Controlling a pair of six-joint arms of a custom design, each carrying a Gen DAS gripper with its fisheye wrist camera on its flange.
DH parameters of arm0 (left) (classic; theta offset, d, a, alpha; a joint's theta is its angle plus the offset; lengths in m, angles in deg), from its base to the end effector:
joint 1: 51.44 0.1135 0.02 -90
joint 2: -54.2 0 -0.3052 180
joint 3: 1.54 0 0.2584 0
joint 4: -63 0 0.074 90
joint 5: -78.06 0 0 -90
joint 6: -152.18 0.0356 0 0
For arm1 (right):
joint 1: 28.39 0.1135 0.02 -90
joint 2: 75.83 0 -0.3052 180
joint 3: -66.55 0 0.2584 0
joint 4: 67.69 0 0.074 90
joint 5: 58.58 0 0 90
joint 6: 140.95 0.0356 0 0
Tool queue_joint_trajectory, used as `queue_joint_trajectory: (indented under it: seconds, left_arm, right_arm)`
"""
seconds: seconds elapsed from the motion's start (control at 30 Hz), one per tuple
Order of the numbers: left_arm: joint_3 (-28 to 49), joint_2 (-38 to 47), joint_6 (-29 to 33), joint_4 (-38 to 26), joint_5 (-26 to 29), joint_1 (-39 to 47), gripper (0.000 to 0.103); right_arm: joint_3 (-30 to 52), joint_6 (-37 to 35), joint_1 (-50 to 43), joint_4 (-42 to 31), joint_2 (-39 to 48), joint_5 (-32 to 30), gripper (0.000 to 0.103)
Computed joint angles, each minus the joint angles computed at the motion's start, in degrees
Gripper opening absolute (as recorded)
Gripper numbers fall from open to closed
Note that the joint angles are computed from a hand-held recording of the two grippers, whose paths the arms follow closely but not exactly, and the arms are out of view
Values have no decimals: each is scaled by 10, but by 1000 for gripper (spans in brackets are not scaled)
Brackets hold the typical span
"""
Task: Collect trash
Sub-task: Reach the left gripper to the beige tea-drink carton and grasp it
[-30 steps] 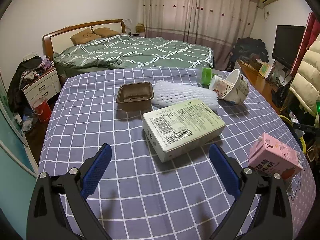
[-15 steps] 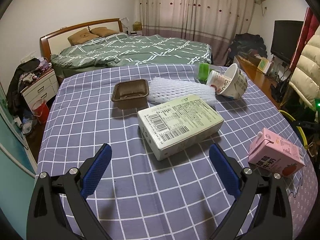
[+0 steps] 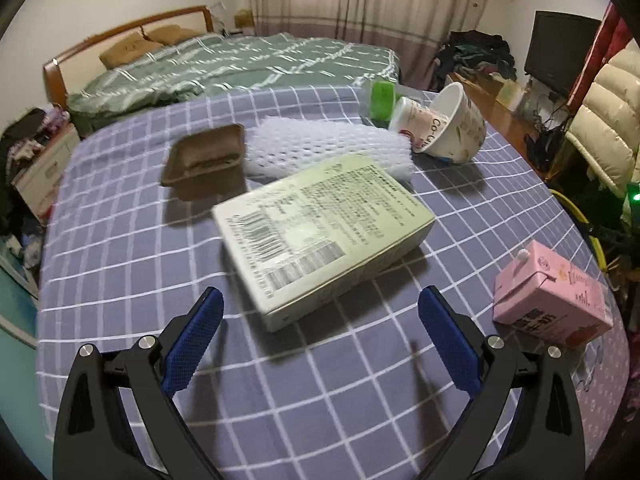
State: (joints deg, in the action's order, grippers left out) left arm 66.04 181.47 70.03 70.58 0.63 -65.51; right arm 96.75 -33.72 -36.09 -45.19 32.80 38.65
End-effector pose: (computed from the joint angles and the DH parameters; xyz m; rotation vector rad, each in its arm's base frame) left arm 0.3881 -0.1052 0.0475 0.5624 2.4122 -0.3183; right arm 0.2279 -0.0353 0.0590 0.5957 2.4671 -0.0952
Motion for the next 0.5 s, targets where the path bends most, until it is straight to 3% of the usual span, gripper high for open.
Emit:
queue_joint_trajectory:
  seconds: [0.2, 0.33, 0.5]
  left_arm:
    - [-4, -2, 21, -11, 37, -15, 96]
    - [-19, -18, 61, -36, 90, -23, 96]
    - [-38, -67, 109, -35, 43, -27, 96]
  right_arm:
    - [-5, -3, -14, 15, 15, -9, 43]
    - [-5, -4, -14, 21, 23, -12, 43]
    - [-6, -7, -18, 22, 25, -15, 43]
